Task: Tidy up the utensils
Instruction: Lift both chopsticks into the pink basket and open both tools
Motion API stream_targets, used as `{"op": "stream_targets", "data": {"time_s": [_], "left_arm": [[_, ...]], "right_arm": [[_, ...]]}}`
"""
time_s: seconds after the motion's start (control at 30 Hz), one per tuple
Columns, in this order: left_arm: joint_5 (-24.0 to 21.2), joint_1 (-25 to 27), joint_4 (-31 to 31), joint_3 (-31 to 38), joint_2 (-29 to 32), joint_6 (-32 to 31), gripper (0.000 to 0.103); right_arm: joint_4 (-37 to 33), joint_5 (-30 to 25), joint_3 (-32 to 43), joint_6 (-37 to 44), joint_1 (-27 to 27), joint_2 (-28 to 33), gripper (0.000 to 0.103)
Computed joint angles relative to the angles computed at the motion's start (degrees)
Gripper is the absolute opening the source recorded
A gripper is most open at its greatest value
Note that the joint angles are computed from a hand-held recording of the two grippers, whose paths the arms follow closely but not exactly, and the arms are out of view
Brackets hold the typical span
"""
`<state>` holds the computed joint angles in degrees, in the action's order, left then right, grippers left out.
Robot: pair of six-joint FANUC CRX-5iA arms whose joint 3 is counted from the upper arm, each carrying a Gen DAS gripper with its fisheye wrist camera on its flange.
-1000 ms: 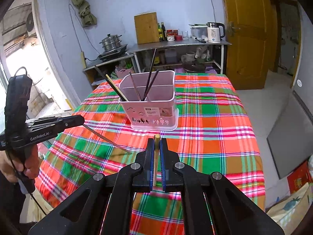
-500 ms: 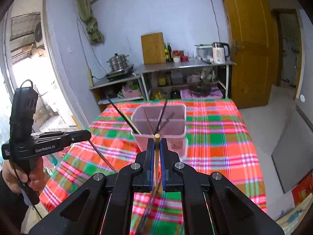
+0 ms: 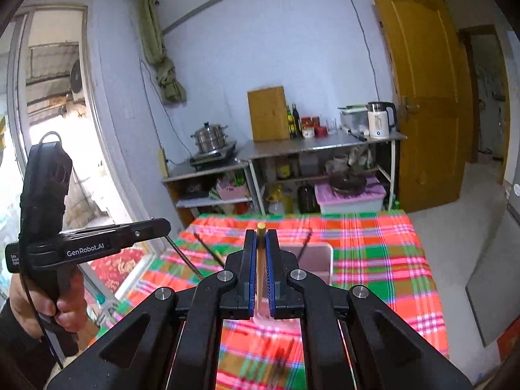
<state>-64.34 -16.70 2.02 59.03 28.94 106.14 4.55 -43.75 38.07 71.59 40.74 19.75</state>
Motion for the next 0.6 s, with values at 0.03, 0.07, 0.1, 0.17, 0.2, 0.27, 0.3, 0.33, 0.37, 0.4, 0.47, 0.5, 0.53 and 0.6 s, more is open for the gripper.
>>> {"op": "stream_targets", "data": {"time_s": [0.03,0.07,0.1,0.17,0.2,0.27,0.3,0.33,0.37,0.4,0.47,0.5,0.53,0.6], "left_arm": [[-0.78,0.08,-0.27,2.25,1.25,0.10,0.003],[-1.74,0.10,-0.54,4.50,2.46,0.18,0.003],[-2.88,0.20,-0.63,7.05,3.94,0.35,0.003],[-3.86,0.37,-0.64,9.92,5.77,0.41,0.003],[-4.78,0.40,-0.88,12.14,7.16,0.41,0.003],[-5.33,0.61,-0.53,14.19,8.67,0.38,0.003],[-5.72,0.61,-0.62,15.44,9.55,0.33,0.003],[-5.96,0.54,-1.11,16.59,10.40,0.31,0.003],[-5.78,0.60,-1.16,16.78,10.73,0.26,0.003],[-5.06,0.72,-0.63,15.79,10.68,0.40,0.003],[-5.11,0.90,-0.18,15.98,11.33,0.36,0.003],[-4.80,1.09,0.08,15.42,11.48,0.27,0.003],[-4.29,1.20,0.34,14.49,11.29,0.31,0.003],[-3.39,1.53,0.94,12.34,10.91,0.14,0.003]], "right_arm": [[-0.28,0.19,1.05,0.07,-0.13,0.73,0.005],[-0.35,0.24,1.73,0.03,-0.22,1.23,0.005],[-0.10,0.47,2.45,-0.37,-0.27,1.89,0.005],[-0.42,1.06,3.68,-0.73,-0.57,3.01,0.005],[-0.57,1.23,4.02,-0.79,-0.73,3.34,0.005],[-0.14,1.57,4.65,-1.38,-0.85,4.20,0.005],[-0.72,1.36,5.36,-1.00,-1.02,4.71,0.005],[-0.87,1.25,5.89,-0.82,-1.07,5.24,0.005],[0.08,1.37,5.92,-1.40,-0.88,5.61,0.005],[0.48,1.35,6.01,-1.58,-0.84,5.81,0.005],[-0.15,0.97,6.52,-1.10,-1.02,6.41,0.005],[-0.10,0.52,6.98,-1.17,-0.98,6.95,0.005],[-0.25,0.13,7.36,-1.11,-1.03,7.44,0.005],[-0.61,-0.36,7.77,-1.28,-1.22,8.18,0.005]]}}
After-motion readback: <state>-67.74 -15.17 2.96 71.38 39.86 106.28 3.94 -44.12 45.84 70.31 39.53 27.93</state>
